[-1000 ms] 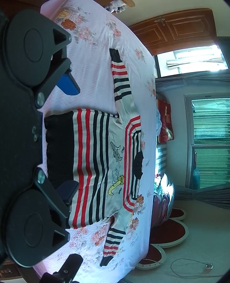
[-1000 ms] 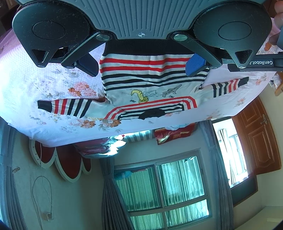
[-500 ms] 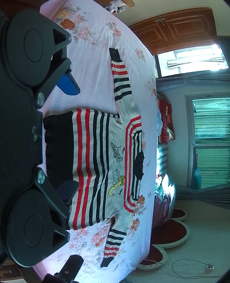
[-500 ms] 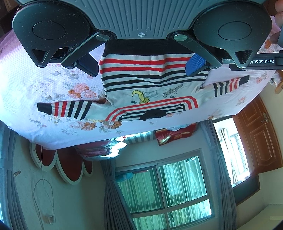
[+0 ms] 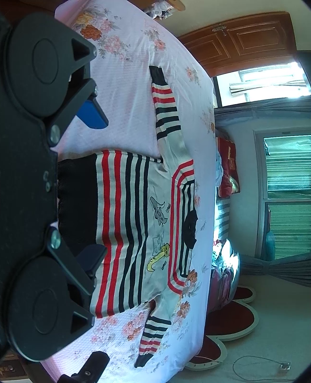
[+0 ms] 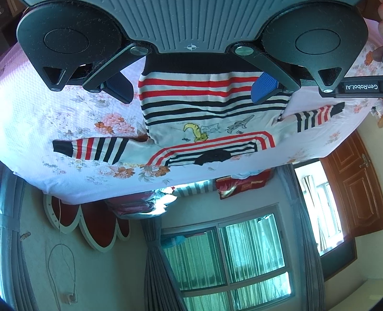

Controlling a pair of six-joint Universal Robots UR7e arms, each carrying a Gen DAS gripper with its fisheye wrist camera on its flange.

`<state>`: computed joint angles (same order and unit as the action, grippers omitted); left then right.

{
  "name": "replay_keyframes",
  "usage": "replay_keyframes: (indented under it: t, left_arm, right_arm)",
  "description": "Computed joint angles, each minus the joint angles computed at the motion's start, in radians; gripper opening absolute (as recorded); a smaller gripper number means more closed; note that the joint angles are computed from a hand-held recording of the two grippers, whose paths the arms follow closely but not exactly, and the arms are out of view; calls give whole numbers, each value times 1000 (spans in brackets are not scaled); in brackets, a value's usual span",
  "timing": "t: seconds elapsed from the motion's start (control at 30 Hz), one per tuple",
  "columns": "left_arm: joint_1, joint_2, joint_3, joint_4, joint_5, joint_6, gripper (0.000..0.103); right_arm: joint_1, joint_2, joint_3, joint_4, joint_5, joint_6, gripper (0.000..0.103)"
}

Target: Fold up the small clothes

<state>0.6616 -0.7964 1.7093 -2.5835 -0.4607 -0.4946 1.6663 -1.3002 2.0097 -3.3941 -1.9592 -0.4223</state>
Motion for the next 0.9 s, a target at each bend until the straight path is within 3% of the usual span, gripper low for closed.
replay_keyframes:
  t: [0.33, 0.5, 0.67, 0.9]
  left_arm:
    - [55, 49, -70, -58, -27, 96, 102]
    - [99, 91, -127, -165, -70, 204, 102]
    - [149, 156, -236, -185, -98, 329, 102]
    - [237, 239, -397, -253, -228, 507, 102]
  right_arm:
    - [-20, 58, -54, -13, -33, 0, 103]
    - [-32, 104, -105, -20, -42, 5, 103]
    - [-39, 169, -180, -33, -69, 14, 103]
    - [-43, 280, -320, -48, -107, 37, 103]
